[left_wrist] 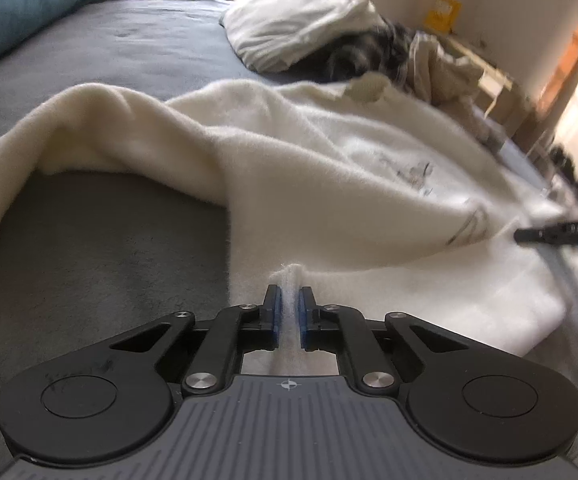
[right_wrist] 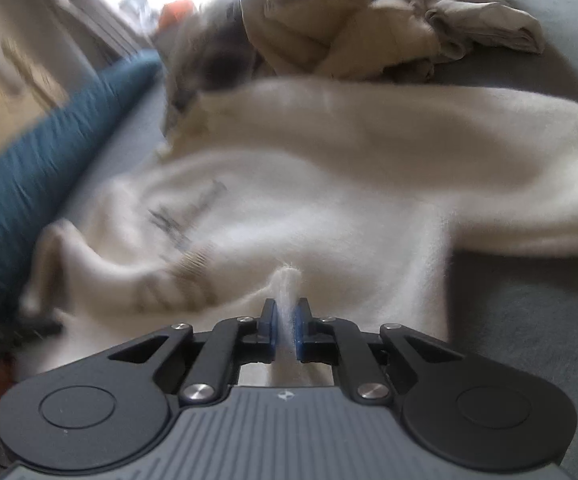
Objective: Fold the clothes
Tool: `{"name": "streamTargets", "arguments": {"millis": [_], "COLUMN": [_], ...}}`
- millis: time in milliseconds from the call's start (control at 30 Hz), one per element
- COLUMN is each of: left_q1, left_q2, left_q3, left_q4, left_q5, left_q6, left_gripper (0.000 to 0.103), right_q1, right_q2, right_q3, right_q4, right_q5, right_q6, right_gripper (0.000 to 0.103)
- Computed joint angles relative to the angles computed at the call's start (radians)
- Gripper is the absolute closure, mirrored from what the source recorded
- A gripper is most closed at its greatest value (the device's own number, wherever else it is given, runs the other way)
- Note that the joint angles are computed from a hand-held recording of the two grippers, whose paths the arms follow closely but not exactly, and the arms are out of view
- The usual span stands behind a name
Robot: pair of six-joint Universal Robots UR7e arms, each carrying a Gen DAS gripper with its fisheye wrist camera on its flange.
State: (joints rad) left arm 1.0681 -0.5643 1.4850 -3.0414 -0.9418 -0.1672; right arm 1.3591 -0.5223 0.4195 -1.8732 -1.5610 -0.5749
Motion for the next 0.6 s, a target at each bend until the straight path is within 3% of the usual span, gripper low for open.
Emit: {"name": "streamTargets", "arguments": {"millis": [200, 367, 600], "left_q1": [-0.002, -0.035, -0.079], "left_q2": [-0.093, -0.157, -0.231], "left_q3": [0.129, 0.212, 0.283], "left_q4": [-0.118, -0.093, 0.056], "left_q5": [-0.112, -0.14, -0.153], "left_q6": [-0.082, -0.074, -0.091], "left_gripper": [0.096, 0.097, 0.097], "right_q1": [-0.061, -0.096, -0.127], "right_q2": [-0.106, -0.202, -0.343], "right_q3": [0.092, 0.203, 0.372], "right_q4": [0.068, 0.137, 0.214], "right_q5": [0.258, 0.369, 0.34], "right_q6": [0.068, 0.058, 0.002], "right_gripper": [0.094, 0.094, 0.094]}}
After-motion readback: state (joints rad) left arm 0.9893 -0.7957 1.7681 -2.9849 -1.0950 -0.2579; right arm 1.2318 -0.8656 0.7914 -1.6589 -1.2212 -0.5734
